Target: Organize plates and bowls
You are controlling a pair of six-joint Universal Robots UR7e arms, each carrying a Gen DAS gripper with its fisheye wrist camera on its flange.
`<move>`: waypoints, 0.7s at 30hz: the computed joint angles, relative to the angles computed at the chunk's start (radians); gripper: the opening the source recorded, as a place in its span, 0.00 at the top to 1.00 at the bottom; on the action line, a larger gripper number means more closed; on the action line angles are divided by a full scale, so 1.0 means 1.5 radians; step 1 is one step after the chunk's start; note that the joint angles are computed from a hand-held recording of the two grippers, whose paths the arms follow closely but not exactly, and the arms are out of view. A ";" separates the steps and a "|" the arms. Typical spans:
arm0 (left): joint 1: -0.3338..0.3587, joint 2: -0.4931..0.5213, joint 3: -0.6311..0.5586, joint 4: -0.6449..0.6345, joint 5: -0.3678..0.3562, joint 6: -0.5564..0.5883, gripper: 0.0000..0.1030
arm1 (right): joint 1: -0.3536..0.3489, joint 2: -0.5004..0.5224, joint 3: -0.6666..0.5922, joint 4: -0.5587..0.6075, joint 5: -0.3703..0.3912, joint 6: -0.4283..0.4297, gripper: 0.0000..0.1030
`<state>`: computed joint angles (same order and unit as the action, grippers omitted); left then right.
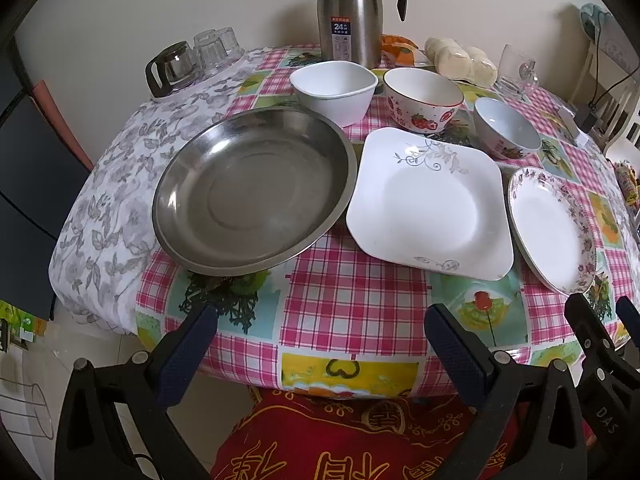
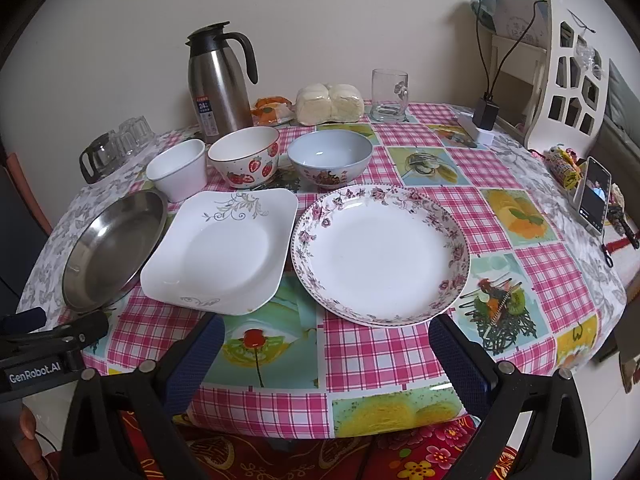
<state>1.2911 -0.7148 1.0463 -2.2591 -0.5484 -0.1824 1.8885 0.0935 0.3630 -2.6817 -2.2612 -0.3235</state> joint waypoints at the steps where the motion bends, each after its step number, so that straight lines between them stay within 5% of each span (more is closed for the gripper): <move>1: 0.000 0.000 0.001 0.000 0.000 0.000 0.00 | 0.000 0.000 0.000 0.000 0.000 0.000 0.00; 21: 0.002 -0.001 0.000 0.009 -0.005 -0.003 0.00 | 0.000 0.002 -0.002 0.002 0.000 0.002 0.00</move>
